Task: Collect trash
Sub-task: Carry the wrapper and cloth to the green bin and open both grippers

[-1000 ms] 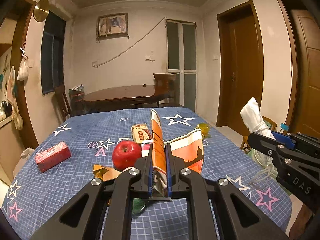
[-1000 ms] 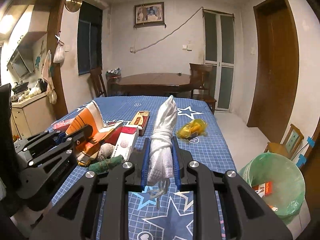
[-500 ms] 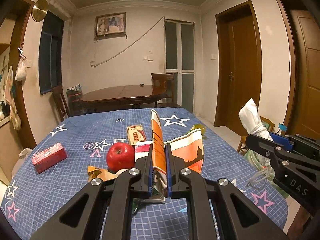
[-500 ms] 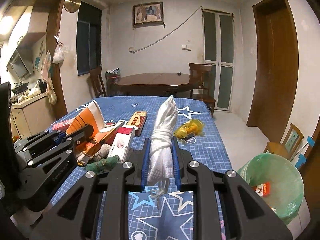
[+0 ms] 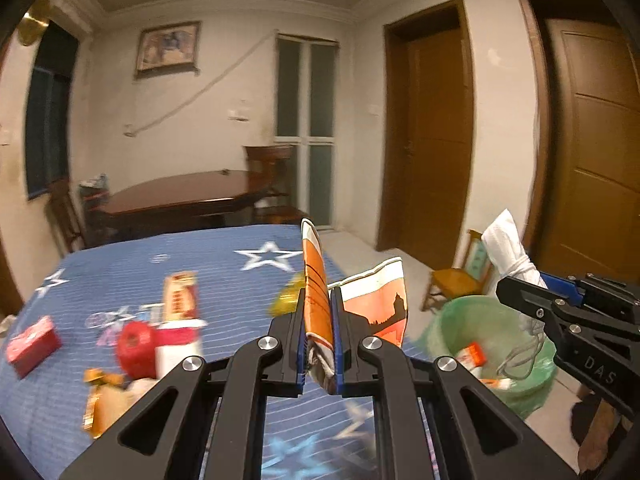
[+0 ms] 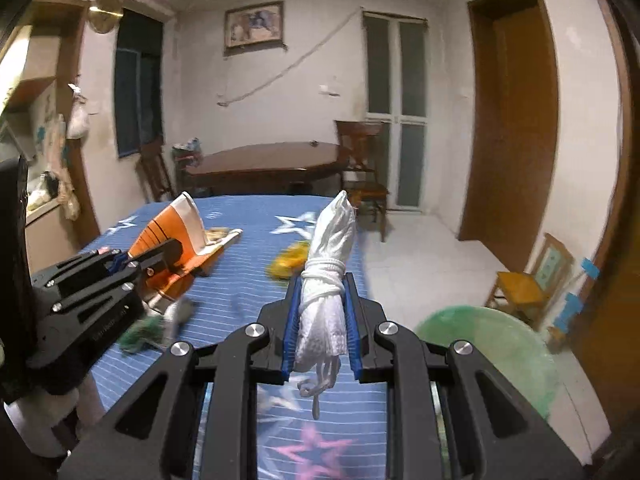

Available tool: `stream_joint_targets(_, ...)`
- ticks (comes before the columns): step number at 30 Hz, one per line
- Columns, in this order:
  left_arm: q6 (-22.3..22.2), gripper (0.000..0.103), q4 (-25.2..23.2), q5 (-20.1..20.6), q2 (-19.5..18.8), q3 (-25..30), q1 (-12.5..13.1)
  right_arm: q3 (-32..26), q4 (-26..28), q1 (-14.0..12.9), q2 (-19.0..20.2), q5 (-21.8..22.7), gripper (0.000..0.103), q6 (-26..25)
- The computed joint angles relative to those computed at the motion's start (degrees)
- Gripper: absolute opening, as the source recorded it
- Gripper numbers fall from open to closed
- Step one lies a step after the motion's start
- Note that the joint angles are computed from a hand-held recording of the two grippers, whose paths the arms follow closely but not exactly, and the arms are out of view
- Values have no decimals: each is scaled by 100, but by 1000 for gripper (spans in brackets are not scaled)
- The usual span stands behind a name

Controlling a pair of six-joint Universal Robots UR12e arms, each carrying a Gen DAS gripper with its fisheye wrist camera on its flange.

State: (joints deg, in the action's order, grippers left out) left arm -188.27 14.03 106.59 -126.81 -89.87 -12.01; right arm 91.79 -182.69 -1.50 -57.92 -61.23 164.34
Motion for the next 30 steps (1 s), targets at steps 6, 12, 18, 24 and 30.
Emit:
stream_joint_targets(6,83,11,-845,-742,-446,916,-120,-369,776,-252,136,-230,19,122)
stream_joint_targets(12,54,11,-1892,-1356,-983,1916,-199,-782,1655,-414,358,-438,19,94)
stream_joint_targets(18,31,11,-2749,-1672,-1502,2789,-268,-1096,2349,-534,611,-484,19,140)
stream_joint_targets(24,89,11,-3300,-1825,-1910,3366,-313,-1296,2643,-599,799,-485,19,166)
stream_joint_targets(30,122,11,-3492,-1909,-2077,3568,-296,-1450,2783,-656,909,-451,19,150)
